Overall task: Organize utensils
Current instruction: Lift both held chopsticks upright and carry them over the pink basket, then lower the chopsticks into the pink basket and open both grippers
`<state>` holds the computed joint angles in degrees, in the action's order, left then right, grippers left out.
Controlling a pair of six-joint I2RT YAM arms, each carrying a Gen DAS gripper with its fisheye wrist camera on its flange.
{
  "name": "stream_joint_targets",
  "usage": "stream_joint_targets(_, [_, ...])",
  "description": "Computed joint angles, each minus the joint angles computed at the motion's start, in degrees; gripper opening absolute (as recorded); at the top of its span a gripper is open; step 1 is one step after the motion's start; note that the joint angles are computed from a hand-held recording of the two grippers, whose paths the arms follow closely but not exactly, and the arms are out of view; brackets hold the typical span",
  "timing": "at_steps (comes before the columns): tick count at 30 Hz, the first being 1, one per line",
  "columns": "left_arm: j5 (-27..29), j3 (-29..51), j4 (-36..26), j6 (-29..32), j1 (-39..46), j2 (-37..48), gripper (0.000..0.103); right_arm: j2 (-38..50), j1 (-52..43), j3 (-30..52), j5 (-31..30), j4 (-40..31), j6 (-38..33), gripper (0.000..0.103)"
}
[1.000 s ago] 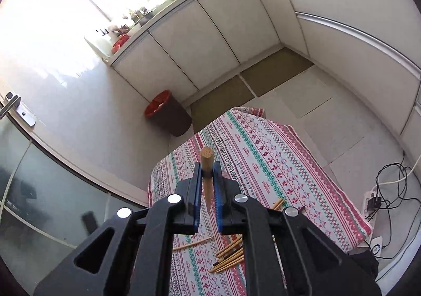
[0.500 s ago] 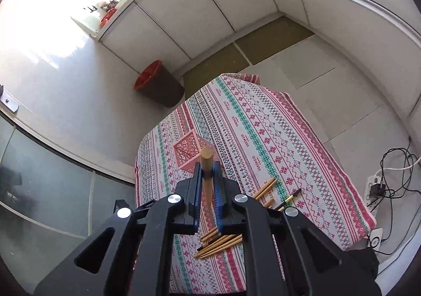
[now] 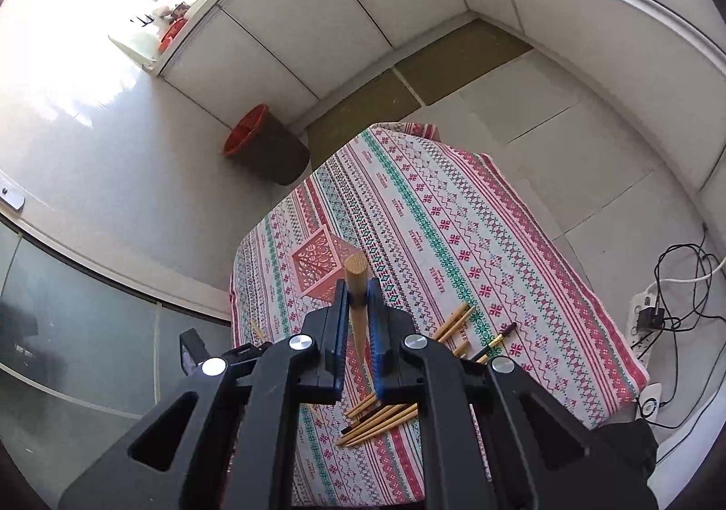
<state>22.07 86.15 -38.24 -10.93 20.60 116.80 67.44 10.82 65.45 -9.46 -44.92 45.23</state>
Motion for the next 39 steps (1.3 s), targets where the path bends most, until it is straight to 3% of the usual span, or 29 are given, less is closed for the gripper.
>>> stream_joint_targets(3, [9.4,-3.7,0.4,4.8,3.1,-7.7,0.006,-0.7,0.6,0.7,0.1,0.1,0.5,0.009])
stream_joint_targets(6, [13.5,-9.7,2.1,9.6,4.4,-17.3,0.006,-0.1,1.7,3.1,1.0,-0.5,0.7,0.009])
stream_joint_targets(8, [16.7,-12.1,4.3,9.2,5.1,-22.5,0.006,0.8,2.6,5.4,1.7,-1.1,0.7,0.009])
stream_joint_targets(14, [15.8,-21.4,23.9,-2.4,0.5,-37.5,0.006,4.5,5.7,13.8,7.0,-0.7,0.1,0.009])
stream_joint_targets(17, [7.7,-25.4,36.1,-5.5,-5.9,-41.5,0.006,7.5,6.9,17.7,9.9,0.7,-2.1,0.009])
stream_joint_targets(22, [-3.5,-26.1,48.8,-5.0,-17.2,-37.7,0.006,12.8,9.2,20.9,15.7,4.5,-8.3,0.009])
stream_joint_targets(26, [-7.9,-25.1,53.9,-2.1,-22.8,-32.3,0.006,16.3,9.3,20.3,16.8,8.4,-12.8,0.009])
stream_joint_targets(30, [-10.2,-24.8,56.8,-0.5,-23.8,-26.8,0.006,19.5,8.3,20.1,14.3,11.8,-15.0,0.009])
stream_joint_targets(39, [-11.5,-25.7,61.1,1.8,-24.4,-20.1,0.007,23.8,9.2,16.9,16.0,19.7,-18.9,0.009])
